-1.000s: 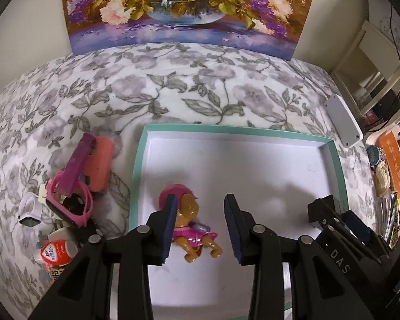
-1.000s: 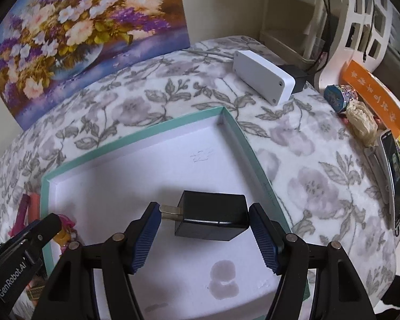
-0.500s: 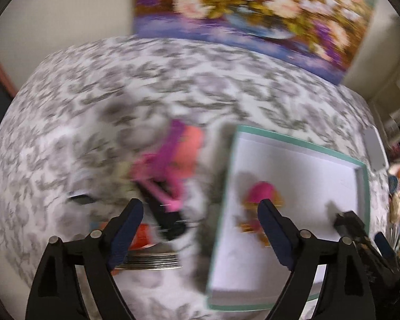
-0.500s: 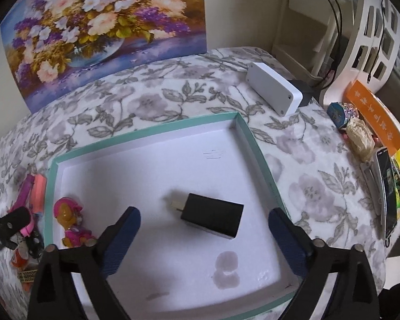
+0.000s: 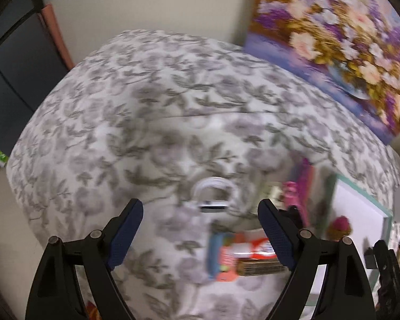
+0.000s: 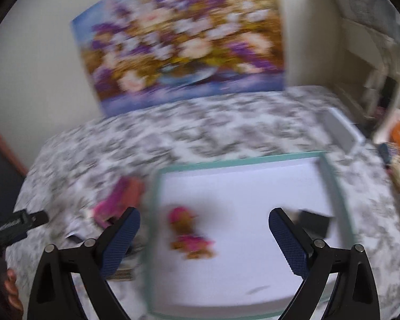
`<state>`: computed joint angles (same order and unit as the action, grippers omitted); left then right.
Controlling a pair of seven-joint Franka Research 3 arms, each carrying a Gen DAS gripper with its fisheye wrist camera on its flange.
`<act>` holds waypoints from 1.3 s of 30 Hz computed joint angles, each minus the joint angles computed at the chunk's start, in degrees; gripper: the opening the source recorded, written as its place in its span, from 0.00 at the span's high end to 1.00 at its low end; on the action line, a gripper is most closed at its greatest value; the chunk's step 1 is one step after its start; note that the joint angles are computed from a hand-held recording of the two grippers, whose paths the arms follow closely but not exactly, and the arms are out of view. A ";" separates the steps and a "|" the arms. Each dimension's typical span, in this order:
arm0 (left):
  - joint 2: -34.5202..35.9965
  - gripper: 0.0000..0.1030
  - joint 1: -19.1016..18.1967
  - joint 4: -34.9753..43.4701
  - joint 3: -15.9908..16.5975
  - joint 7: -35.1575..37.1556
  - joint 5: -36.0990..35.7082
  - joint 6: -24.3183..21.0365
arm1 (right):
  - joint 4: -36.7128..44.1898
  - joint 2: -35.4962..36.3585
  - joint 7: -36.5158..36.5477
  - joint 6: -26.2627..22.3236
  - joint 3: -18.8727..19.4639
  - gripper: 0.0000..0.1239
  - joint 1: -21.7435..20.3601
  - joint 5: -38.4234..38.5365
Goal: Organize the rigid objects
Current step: 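Move both open grippers back from the tray to the item pile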
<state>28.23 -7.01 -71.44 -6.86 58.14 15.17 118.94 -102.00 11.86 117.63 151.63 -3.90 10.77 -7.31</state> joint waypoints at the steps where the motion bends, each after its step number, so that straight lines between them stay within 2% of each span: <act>1: -0.08 0.14 0.31 -0.29 0.13 0.19 -0.11 -0.27 | 0.75 0.76 -1.92 -0.35 1.09 0.20 -0.26 2.20; 8: -0.72 0.14 2.75 -3.21 0.33 -0.20 -2.55 -0.39 | 7.74 6.63 -9.88 -5.76 4.40 0.20 1.25 10.71; 13: 2.20 0.14 4.10 -1.70 -0.31 1.09 -5.41 -3.58 | 9.77 8.90 -12.09 -8.41 4.85 0.20 2.71 14.22; 17: 3.35 0.14 4.81 -1.43 -0.34 1.38 -6.80 -5.00 | 12.55 11.38 -12.28 -11.17 4.48 0.20 4.72 13.02; 30: 1.30 0.14 6.62 -5.52 0.00 -0.83 -8.05 -2.37 | 18.87 16.53 -11.27 -15.79 2.66 0.21 9.45 6.24; 39: 1.50 0.14 6.86 -4.85 -0.46 0.06 -9.26 -2.14 | 20.20 17.40 -12.69 -17.02 2.89 0.38 10.00 4.91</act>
